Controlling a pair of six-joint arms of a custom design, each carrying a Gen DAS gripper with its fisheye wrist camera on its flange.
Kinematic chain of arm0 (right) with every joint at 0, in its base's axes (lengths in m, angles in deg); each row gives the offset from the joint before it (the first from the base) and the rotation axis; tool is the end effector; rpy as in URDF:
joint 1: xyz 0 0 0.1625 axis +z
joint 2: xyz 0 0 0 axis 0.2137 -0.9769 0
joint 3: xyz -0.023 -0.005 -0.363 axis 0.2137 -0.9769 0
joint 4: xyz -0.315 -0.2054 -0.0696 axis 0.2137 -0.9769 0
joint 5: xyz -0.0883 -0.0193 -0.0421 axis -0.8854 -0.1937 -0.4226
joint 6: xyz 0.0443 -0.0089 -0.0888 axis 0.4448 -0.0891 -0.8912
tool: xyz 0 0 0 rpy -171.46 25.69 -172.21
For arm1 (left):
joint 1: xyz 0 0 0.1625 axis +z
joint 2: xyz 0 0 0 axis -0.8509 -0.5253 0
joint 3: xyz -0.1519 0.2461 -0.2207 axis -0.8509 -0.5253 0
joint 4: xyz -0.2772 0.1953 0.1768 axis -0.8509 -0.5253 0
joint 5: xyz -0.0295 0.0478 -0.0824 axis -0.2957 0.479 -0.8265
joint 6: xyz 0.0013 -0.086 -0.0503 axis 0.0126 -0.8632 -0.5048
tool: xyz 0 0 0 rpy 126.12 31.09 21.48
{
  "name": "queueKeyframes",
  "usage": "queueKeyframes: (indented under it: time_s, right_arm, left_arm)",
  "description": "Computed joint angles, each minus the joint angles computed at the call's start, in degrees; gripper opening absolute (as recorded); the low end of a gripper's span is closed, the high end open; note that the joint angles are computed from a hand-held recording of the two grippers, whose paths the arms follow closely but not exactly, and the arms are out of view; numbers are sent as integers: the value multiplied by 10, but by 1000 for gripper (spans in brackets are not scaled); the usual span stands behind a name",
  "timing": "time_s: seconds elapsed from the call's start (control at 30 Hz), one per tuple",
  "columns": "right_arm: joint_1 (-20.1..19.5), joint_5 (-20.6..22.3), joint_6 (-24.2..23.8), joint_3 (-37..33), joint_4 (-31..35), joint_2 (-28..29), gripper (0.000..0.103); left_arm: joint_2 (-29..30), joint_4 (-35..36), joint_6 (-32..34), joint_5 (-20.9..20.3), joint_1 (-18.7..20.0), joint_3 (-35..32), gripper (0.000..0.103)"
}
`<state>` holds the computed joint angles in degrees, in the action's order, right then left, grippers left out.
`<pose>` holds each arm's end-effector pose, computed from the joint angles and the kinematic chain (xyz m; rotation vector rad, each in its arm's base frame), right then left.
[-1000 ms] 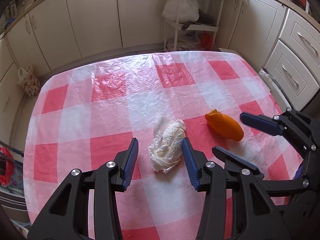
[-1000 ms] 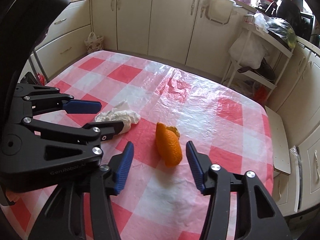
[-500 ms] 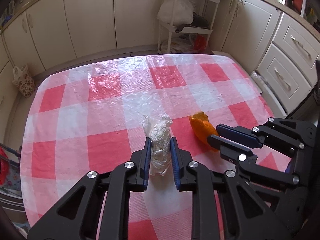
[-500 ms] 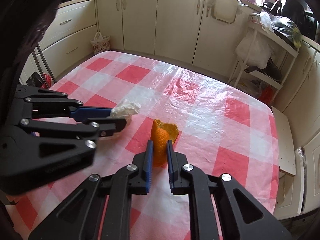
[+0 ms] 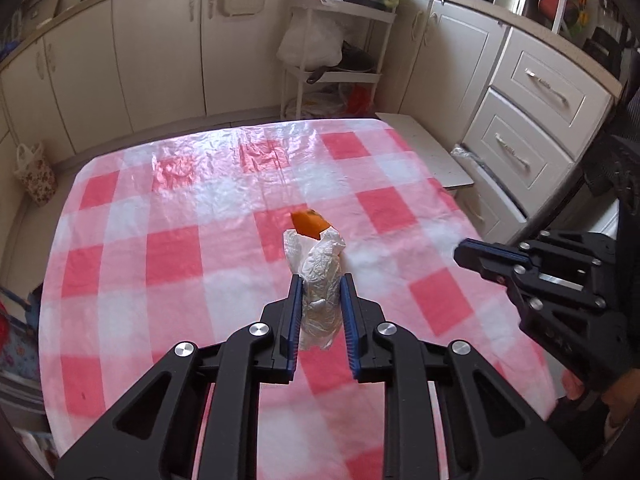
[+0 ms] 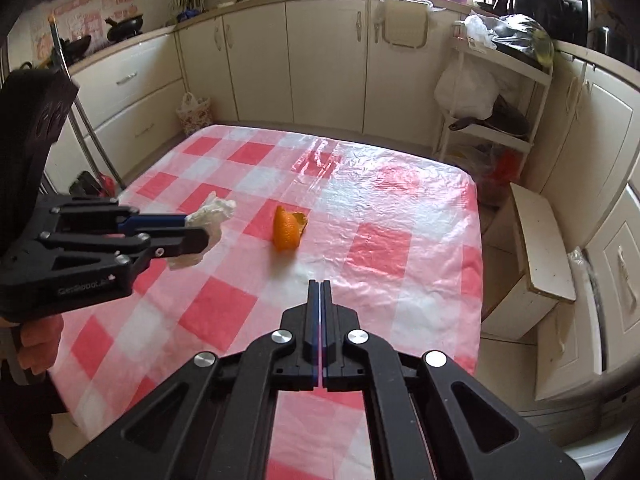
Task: Collect trash
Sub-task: 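Grasp the white tissue with the left gripper while the right gripper grasps the small peel, then carry tissue and peel to the yellow bin and open both grippers over it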
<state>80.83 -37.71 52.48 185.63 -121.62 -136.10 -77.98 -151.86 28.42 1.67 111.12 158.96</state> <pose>0.1176 -0.5371 0.1405 0.5018 -2.3135 0.8421 -0.2307 -0.6017 0.0603 0.9611 2.5127 -0.5122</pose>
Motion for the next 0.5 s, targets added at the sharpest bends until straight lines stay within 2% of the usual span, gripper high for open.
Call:
queueKeyframes:
  time_s: [0.03, 0.1, 0.13, 0.33, 0.37, 0.43, 0.5]
  right_arm:
    - [1, 3, 10, -9, 1, 6, 5]
    - [0, 22, 25, -30, 11, 21, 38]
    - [2, 24, 25, -48, 11, 38, 40]
    - [11, -7, 21, -177, 60, 136, 40]
    - [10, -14, 24, -196, 68, 148, 38]
    - [5, -19, 34, -212, 100, 155, 21]
    - [5, -20, 24, -203, 100, 153, 17]
  left_arm:
    - [-4, -3, -3, 3, -1, 6, 19]
    - [-19, -9, -10, 9, -3, 22, 19]
    - [-24, -10, -11, 13, -3, 26, 19]
    - [-52, -13, -2, 18, 8, 43, 19]
    - [-54, -14, -1, 16, 12, 42, 19]
    - [-54, -5, -6, 8, 18, 35, 19]
    - [-52, -1, -7, 2, 20, 31, 19]
